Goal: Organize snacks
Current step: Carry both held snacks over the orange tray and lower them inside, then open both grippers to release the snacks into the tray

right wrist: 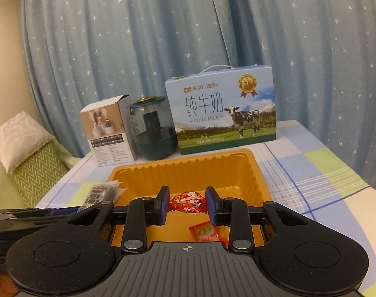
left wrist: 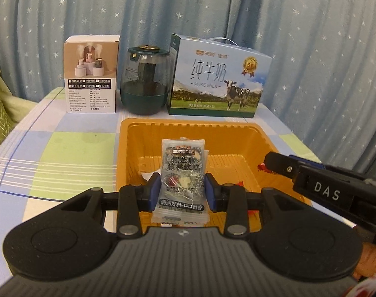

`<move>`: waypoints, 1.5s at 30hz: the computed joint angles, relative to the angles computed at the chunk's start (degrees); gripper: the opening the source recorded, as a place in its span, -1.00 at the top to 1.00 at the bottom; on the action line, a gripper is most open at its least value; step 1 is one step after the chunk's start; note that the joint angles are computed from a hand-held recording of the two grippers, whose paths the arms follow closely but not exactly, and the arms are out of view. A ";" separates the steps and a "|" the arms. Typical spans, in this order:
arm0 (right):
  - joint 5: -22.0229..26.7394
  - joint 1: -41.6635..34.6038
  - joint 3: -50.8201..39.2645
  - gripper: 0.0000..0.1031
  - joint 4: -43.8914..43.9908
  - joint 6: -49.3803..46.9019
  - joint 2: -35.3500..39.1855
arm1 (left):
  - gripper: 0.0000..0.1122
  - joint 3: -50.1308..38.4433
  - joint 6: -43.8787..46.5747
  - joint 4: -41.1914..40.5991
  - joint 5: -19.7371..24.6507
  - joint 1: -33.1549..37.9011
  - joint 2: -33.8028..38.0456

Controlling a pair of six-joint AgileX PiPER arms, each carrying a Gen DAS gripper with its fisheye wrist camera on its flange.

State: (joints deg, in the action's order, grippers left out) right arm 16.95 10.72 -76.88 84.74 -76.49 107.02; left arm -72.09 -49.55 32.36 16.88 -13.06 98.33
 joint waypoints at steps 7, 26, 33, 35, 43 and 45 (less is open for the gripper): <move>1.06 -0.66 -2.80 0.38 -5.73 7.71 2.95 | 0.32 -0.17 1.20 -0.30 -1.80 2.01 1.39; 7.52 -1.47 -3.72 -0.46 2.52 4.76 4.42 | 0.30 2.84 -1.42 1.41 0.11 3.56 -1.80; 6.25 -2.81 -3.12 -0.46 3.85 6.29 3.70 | 0.25 3.50 -2.68 2.93 0.09 3.48 -2.27; 5.65 -2.89 -2.97 -0.46 3.95 6.34 3.50 | 0.25 3.59 -2.96 3.25 0.17 3.34 -2.32; 4.67 -2.95 -2.68 -0.46 2.60 6.96 3.23 | 0.25 3.58 -2.57 3.44 0.58 2.63 -2.29; 4.31 -2.91 -2.35 -0.46 2.78 6.40 2.98 | 0.24 3.71 -3.10 4.02 0.75 2.41 -2.41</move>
State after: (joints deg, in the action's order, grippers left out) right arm 21.26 7.80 -79.22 87.52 -70.08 109.99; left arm -68.38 -52.65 36.38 17.63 -10.64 95.92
